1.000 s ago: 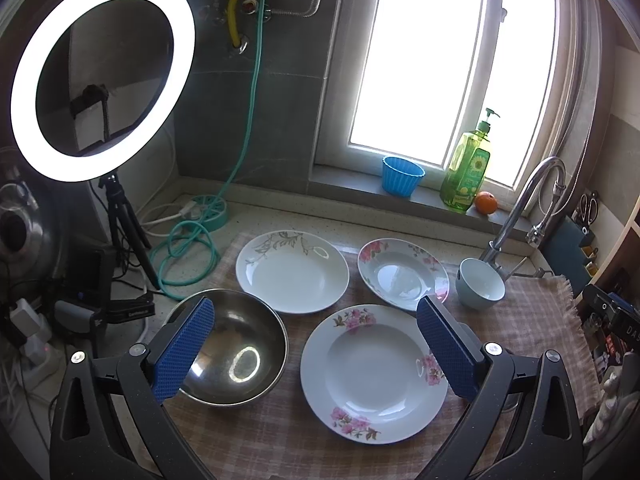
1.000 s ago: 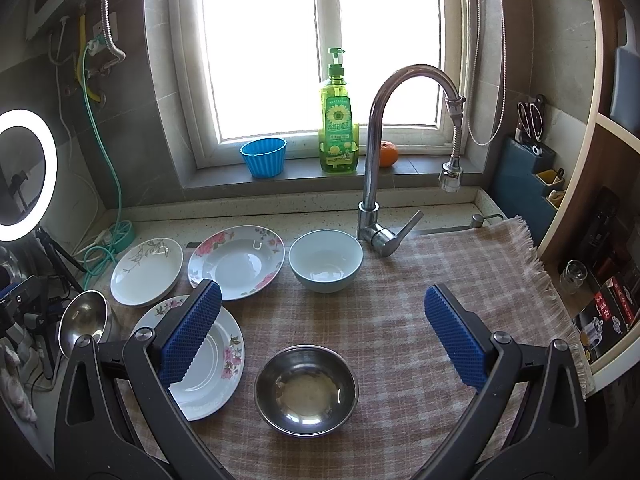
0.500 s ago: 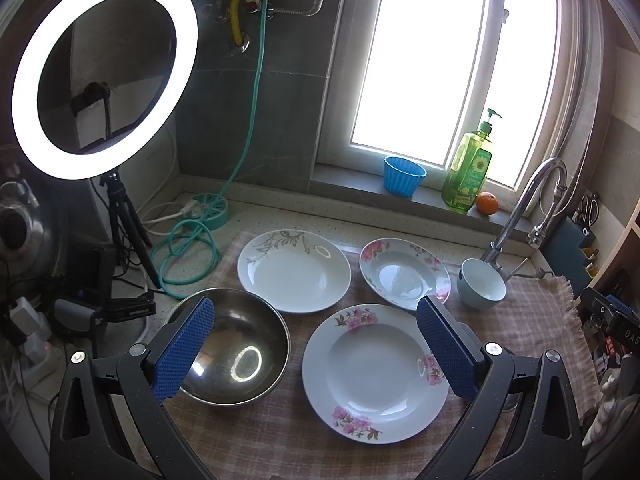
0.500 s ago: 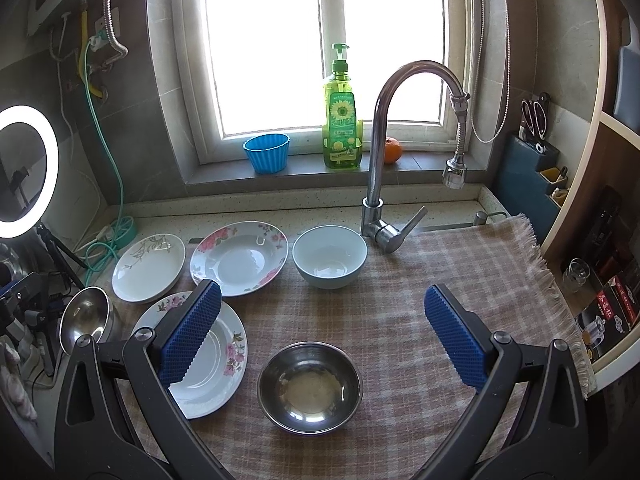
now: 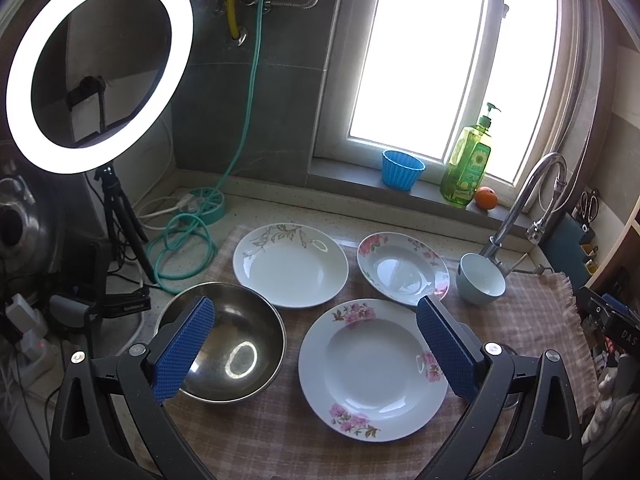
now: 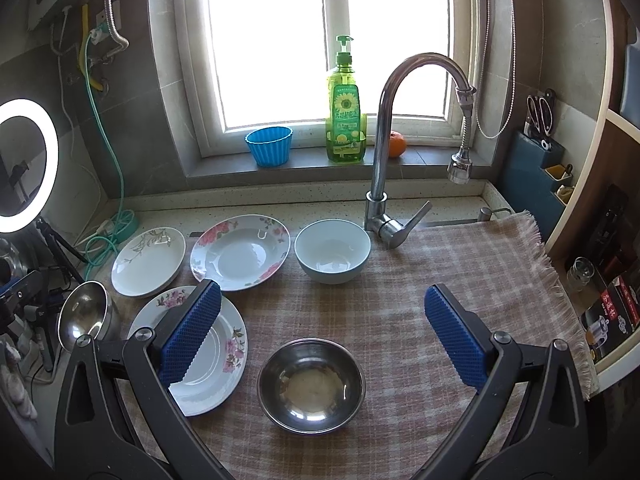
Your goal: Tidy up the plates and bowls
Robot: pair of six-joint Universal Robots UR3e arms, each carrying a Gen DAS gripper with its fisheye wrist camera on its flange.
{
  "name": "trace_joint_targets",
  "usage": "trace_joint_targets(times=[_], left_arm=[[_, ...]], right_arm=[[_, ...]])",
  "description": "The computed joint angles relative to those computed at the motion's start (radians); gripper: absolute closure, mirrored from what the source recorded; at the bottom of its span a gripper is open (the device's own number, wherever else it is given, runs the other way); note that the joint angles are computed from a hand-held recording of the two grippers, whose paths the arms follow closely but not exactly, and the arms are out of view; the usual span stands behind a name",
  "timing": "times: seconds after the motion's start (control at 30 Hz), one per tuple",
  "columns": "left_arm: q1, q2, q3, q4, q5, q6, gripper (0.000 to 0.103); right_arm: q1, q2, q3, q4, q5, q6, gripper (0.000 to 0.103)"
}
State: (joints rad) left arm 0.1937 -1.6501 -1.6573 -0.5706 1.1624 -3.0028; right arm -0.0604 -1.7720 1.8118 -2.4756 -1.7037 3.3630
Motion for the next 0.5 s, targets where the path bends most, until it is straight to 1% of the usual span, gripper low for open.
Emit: trace_joint_targets(times=[0.2,0.3,0.5], left_arm=[[0.008,-0.004,-0.002,-0.032,-0.018,-0.003,0.003],[0.004,-0.004,-0.010,-0.045,-0.010,0.005,0.006],[0.019,0.013,-0.046,-0.102,-0.038,0.011,0.013]], right_arm=[[-0.024,0.015,0.000,-0.002,0.065,-0.034,0.000],[-0.031,0.023,-0.002,0.004,0.090,-0.044,0.000],[-0.059,0.054,-0.017,0.040,0.208,-0.098,0.000]])
